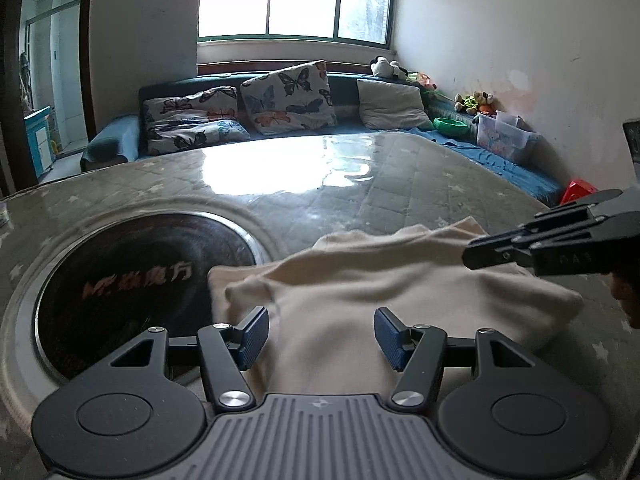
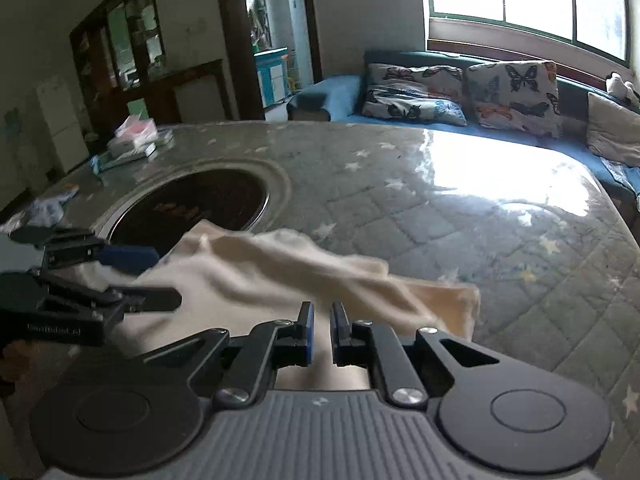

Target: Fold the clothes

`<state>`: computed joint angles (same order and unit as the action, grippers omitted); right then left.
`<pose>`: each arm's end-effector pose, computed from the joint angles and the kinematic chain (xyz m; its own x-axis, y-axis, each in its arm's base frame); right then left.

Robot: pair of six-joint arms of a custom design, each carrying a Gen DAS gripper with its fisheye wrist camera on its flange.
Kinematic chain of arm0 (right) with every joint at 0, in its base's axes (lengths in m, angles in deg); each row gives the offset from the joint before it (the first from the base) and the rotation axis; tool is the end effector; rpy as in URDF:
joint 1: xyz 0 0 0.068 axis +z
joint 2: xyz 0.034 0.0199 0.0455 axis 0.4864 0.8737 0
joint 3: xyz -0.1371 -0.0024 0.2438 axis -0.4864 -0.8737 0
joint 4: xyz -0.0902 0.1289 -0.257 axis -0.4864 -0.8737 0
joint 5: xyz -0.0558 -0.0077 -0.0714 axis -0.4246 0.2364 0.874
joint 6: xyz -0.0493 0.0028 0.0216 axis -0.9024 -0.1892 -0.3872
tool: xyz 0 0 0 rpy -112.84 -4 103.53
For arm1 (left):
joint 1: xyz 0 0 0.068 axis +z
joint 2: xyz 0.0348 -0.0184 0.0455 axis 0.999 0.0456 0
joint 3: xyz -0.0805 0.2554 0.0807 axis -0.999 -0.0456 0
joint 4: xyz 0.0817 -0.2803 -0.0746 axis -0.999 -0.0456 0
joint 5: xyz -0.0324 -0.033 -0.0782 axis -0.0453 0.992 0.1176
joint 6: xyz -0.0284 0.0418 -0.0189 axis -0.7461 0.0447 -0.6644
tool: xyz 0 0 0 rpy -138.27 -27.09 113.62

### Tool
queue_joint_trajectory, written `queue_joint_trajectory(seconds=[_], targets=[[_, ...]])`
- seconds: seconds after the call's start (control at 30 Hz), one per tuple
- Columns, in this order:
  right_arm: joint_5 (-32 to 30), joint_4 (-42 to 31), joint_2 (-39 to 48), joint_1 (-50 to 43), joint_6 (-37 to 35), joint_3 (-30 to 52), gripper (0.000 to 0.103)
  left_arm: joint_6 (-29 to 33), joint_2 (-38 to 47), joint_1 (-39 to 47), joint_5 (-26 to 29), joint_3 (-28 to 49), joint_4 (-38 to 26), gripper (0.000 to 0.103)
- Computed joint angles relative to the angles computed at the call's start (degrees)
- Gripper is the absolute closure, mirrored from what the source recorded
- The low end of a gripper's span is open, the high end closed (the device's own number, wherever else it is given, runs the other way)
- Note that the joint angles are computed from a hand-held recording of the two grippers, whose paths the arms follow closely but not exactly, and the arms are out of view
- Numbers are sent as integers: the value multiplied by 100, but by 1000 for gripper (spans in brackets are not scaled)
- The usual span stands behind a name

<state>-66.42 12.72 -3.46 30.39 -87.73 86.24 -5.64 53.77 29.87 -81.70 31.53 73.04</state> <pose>0.2124 0.0221 0.1282 -0.5797 -0.3206 -0.7491 -0.5851 0.8036 0.1089 0.1448 -0.1905 0.1190 -0.5971 0.0687 -0.7992 0.1929 0.9794 -0.0600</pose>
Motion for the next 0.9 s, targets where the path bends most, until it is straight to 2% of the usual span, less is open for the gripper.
queue_joint_trajectory(seconds=[0.17,0.27,0.4,0.47,0.6,0.73,0.9], targets=[[-138,-670,-919,-163,-215,-416,94,-343,-69,-142,-47,-184,-100,42],[-64,-800,-1157,-369,-415,-675,89,-546,0,-185,-89,-206,-117,42],[-443,-1247,-1636,-871,-593,-764,88,-636,-305,-324,-338,-226,-374,42],[-490,-1446,-1785,-1053,-703,-753,86,-663,-401,-331,-370,-232,-471,41],[-667,-1324,-1446,-1431,-763,-807,86,-814,-311,-323,-222,-288,-505,42],[-591,-1634,-1762,-1563,-1024,-872,86,-881,-482,-488,-153,-340,-659,43],[-768,-2467,-2205,-2044,-1691,-884,85,-1004,-682,-814,-169,-372,-929,43]])
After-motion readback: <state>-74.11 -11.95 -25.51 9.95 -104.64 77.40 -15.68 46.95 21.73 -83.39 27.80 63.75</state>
